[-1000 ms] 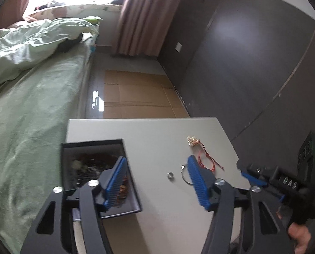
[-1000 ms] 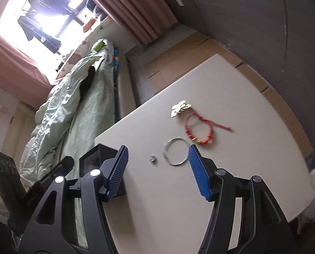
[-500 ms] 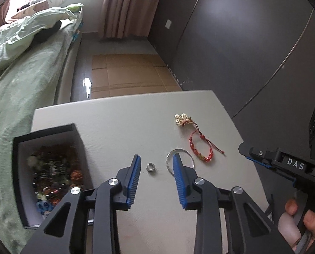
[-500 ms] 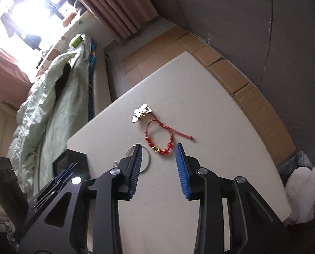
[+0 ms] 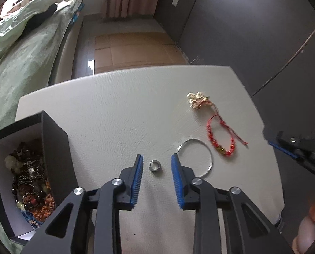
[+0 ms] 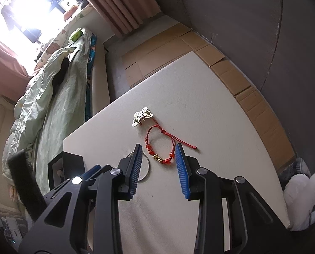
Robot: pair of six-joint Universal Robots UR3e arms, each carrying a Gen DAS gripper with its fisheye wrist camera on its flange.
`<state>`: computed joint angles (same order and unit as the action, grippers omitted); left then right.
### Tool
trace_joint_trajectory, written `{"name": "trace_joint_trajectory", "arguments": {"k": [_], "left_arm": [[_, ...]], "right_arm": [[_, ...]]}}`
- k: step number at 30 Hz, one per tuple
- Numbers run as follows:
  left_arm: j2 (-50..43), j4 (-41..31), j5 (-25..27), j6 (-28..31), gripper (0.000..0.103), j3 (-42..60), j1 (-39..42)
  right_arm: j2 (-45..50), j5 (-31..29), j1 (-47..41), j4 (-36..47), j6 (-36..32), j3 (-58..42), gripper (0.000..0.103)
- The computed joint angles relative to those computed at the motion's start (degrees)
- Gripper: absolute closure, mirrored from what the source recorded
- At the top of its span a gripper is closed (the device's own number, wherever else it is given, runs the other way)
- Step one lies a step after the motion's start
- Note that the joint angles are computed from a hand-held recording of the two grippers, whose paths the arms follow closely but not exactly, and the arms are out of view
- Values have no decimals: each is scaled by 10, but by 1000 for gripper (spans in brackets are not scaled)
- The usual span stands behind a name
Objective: Organize jewelry
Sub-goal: 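Grasp the small silver ring with the left tool while the right tool approaches the red bracelet, then drop the small ring into the box with the left tool while the right tool carries the red bracelet there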
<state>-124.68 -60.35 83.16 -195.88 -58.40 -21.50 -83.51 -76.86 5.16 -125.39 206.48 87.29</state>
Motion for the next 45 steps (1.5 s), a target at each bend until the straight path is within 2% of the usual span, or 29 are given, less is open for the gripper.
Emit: {"name": "trace_joint_trajectory", "arguments": {"k": [7, 13, 19, 23, 29, 35, 38, 40, 44, 45], "left_arm": [[-31, -30, 18, 6, 79, 44, -8], [-66, -63, 66, 27, 80, 104, -37], [-66, -52, 103, 35, 93, 95, -49], [-37, -9, 80, 56, 94, 37, -36], [-5, 19, 51, 49, 94, 0, -21], [29, 35, 34, 46, 94, -24, -8], [52, 48, 28, 46, 94, -50, 5], [72, 58, 26, 43, 94, -72, 12], [106, 78, 21, 35, 94, -111, 26], [112, 81, 20, 35, 94, -117, 29]], "right_arm": [[14, 4, 6, -2, 4, -15, 70], [18, -1, 7, 3, 2, -21, 70], [25, -33, 8, 16, 0, -27, 70], [53, -52, 14, 42, -17, -49, 70], [101, -86, 43, 63, -33, -89, 70], [146, -148, 84, 86, -35, -139, 70], [171, -200, 110, 101, -35, -170, 70], [186, -216, 119, 117, -36, -184, 75], [190, -230, 126, 101, -41, -175, 77], [188, -229, 126, 95, -45, -168, 82]]}}
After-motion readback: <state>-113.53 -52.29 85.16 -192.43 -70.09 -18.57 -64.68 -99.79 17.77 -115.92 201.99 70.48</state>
